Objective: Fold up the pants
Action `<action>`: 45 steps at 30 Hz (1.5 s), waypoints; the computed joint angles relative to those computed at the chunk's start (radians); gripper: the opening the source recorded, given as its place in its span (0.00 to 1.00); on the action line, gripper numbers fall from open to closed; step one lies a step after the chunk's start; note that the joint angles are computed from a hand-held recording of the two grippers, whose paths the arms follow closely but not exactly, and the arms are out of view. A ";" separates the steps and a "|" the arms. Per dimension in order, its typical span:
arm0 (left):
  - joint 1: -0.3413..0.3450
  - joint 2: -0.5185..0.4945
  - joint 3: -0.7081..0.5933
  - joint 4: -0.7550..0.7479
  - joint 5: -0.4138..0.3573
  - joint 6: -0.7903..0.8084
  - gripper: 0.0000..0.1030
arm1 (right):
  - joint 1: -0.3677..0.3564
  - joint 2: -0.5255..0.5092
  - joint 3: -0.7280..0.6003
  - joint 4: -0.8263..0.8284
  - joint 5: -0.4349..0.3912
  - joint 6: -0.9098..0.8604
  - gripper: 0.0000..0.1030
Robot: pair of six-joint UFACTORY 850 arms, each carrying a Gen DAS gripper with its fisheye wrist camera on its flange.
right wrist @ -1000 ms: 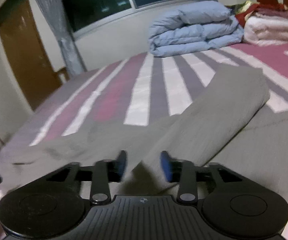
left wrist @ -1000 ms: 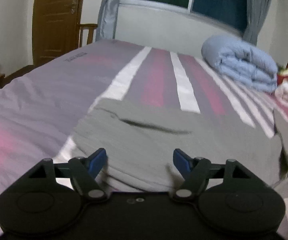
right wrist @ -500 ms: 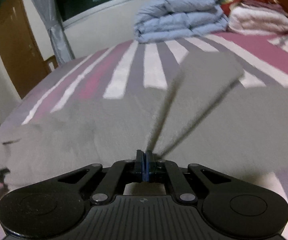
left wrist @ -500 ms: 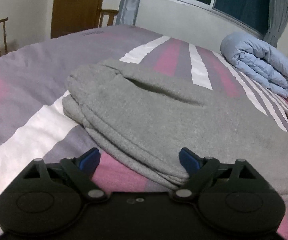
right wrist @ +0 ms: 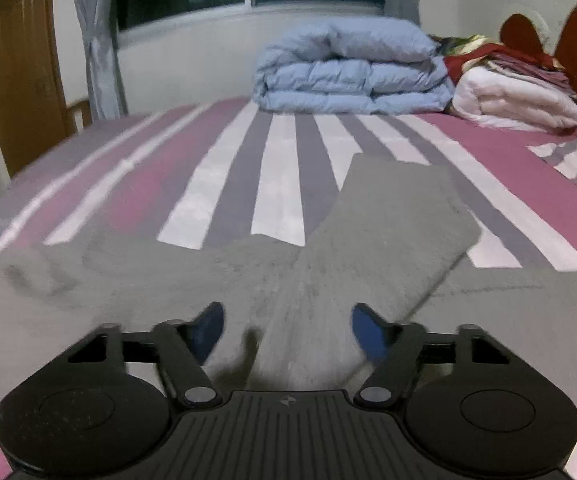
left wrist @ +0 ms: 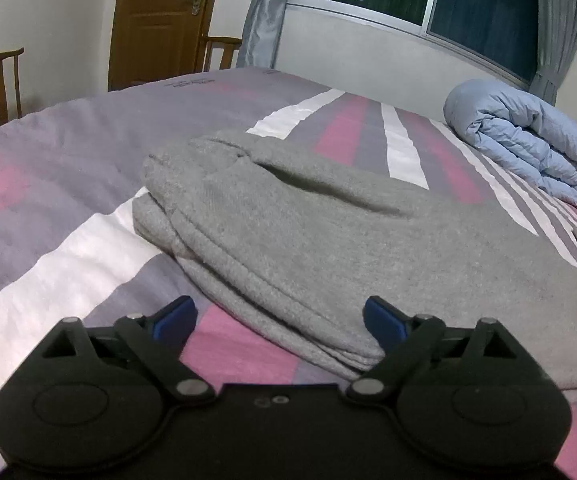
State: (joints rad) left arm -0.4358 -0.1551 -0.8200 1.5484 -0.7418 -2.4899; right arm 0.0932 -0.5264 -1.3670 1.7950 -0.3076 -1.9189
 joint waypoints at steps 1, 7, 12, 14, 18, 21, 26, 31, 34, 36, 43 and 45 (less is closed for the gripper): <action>0.001 0.001 0.002 0.003 0.002 -0.004 0.83 | 0.007 -0.018 -0.019 -0.022 0.029 0.003 0.61; 0.004 0.003 0.007 0.016 0.008 -0.020 0.83 | -0.059 -0.020 -0.009 -0.077 0.012 0.168 0.04; 0.002 -0.001 0.003 0.010 0.000 -0.011 0.84 | -0.156 0.106 0.209 0.131 -0.105 0.044 0.04; -0.001 -0.002 0.001 0.004 -0.004 -0.005 0.84 | -0.168 0.089 0.214 0.076 -0.109 0.097 0.04; 0.000 0.000 0.005 0.011 -0.005 -0.015 0.84 | -0.161 0.112 0.216 0.180 -0.109 -0.065 0.22; 0.000 -0.001 0.006 0.013 -0.008 -0.017 0.84 | -0.130 0.118 0.199 0.334 -0.082 -0.355 0.49; 0.003 0.002 0.010 0.020 -0.003 -0.026 0.84 | -0.070 0.024 0.075 0.416 0.001 -0.677 0.49; 0.005 0.003 0.011 0.024 0.001 -0.031 0.84 | -0.070 -0.049 -0.031 0.299 0.020 -0.636 0.04; 0.006 0.004 0.012 0.026 0.002 -0.033 0.84 | -0.142 -0.020 -0.025 0.246 -0.077 -0.322 0.04; 0.006 0.005 0.013 0.029 0.003 -0.036 0.84 | -0.203 0.038 0.034 0.263 -0.134 -0.126 0.04; 0.003 0.003 0.013 0.029 -0.001 -0.039 0.85 | -0.299 -0.013 0.045 -0.099 -0.147 0.282 0.10; 0.002 0.001 0.011 0.025 -0.004 -0.035 0.85 | -0.277 0.026 0.071 -0.011 -0.075 0.096 0.51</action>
